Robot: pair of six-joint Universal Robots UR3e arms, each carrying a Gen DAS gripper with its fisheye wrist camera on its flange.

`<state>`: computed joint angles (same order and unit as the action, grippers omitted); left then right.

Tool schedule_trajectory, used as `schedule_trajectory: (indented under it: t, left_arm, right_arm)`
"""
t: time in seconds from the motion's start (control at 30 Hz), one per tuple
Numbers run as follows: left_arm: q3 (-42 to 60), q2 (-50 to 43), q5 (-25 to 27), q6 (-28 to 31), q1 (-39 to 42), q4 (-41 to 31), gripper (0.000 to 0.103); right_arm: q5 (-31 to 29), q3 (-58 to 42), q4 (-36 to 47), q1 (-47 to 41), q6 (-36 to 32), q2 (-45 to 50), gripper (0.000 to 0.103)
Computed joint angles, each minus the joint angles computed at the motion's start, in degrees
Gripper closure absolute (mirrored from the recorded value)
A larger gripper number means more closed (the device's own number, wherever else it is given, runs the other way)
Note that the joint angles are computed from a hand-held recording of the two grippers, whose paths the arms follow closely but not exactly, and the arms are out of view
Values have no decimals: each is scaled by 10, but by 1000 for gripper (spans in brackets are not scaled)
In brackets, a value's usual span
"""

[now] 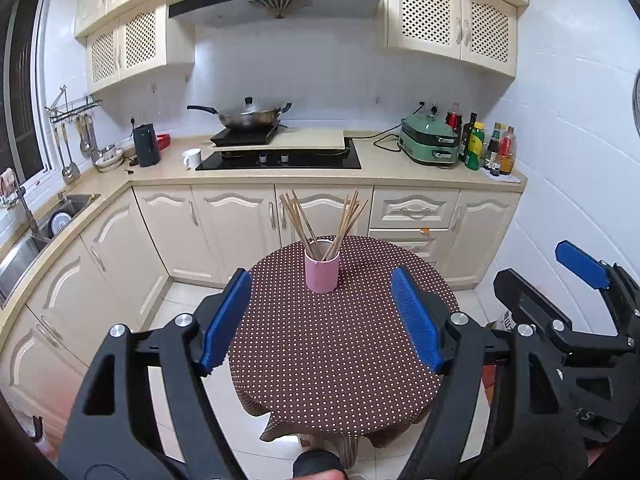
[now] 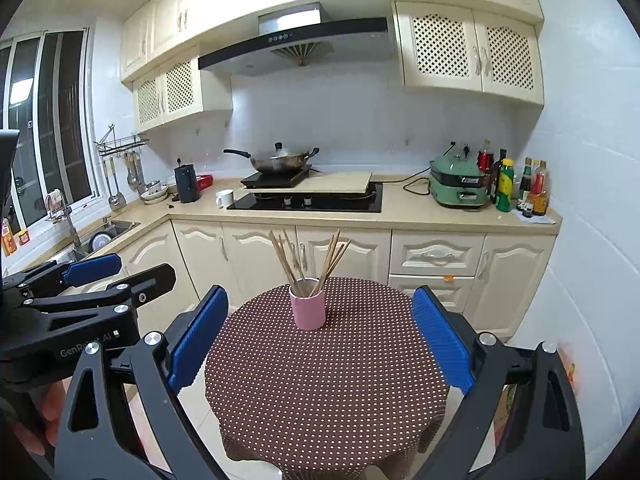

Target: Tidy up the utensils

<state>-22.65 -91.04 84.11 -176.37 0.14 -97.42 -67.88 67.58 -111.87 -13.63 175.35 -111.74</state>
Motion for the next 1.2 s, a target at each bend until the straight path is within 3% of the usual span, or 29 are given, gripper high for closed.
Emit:
schedule_trajectory:
  t: [0.3, 0.67, 1.2]
  left_arm:
    - [-36, 34, 29, -14, -18, 38, 25]
    - [-50, 38, 59, -23, -35, 39, 22]
    - [-92, 55, 23, -9, -5, 50, 22]
  right_arm:
    - [83, -10, 64, -76, -28, -45, 13]
    - [68, 2, 54, -61, -21, -47, 13]
    - [33, 20, 37, -28, -6, -44, 13]
